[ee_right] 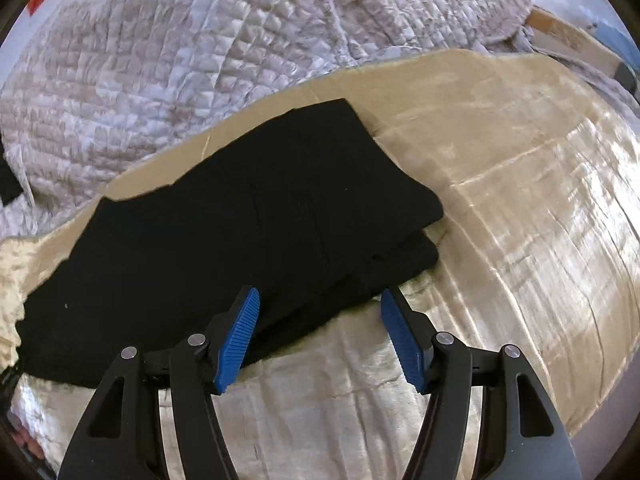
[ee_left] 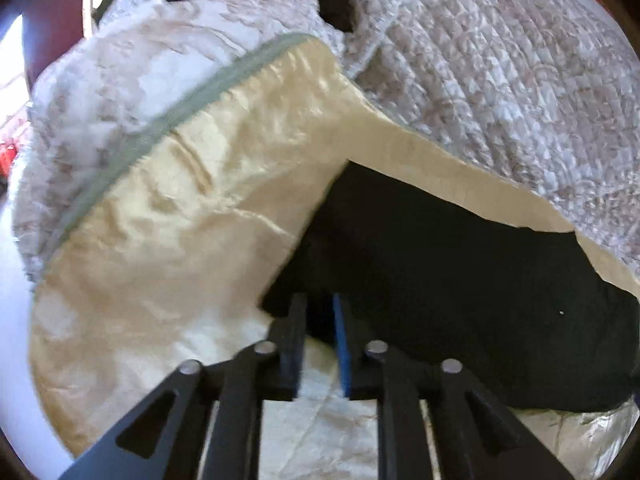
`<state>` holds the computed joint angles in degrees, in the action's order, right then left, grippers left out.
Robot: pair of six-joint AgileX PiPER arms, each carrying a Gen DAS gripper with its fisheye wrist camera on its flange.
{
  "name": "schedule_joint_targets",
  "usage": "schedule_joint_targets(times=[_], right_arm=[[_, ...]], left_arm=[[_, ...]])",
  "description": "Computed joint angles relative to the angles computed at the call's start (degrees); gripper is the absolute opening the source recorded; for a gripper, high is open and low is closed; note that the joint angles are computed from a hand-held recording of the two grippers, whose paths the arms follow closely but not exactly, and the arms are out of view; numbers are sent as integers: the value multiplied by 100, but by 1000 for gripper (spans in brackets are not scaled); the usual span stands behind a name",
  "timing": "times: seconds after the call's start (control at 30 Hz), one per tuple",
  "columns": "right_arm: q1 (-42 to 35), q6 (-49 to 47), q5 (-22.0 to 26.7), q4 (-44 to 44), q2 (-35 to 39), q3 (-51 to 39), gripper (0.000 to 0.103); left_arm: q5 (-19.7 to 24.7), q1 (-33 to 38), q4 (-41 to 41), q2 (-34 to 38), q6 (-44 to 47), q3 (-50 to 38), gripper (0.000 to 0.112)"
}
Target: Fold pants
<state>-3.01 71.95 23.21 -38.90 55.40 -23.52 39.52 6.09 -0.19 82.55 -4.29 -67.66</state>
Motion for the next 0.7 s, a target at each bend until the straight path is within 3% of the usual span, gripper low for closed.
schedule_joint_targets(times=[0.07,0.13,0.27,0.43,0.53,0.63,0.7], right_arm=[[310,820,283,-786,-308,68,63],[553,1094,470,-1120,-427,56,63],[264,111,-185,-285,-264,61,63],[656,776,-307,-1003,-157,36,62],[536,412,-587,-630,66,1,55],[604,534,-438,-753,412,-152,55],[472,238,-521,-450,609,-192,55]], left_arm=[[4,-38,352,-177,-351,19,22],[-34,81,-87,-348,-29,59,24],[194,283,-1583,-267,1375,-154,35],[526,264,-2532,430,2066,-846,35],[557,81,-2285,1022,1837,-1321,35],[794,15,-1754,1548,1383,-1665,35],[570,-39,-1666,1438,1405,-1538,35]])
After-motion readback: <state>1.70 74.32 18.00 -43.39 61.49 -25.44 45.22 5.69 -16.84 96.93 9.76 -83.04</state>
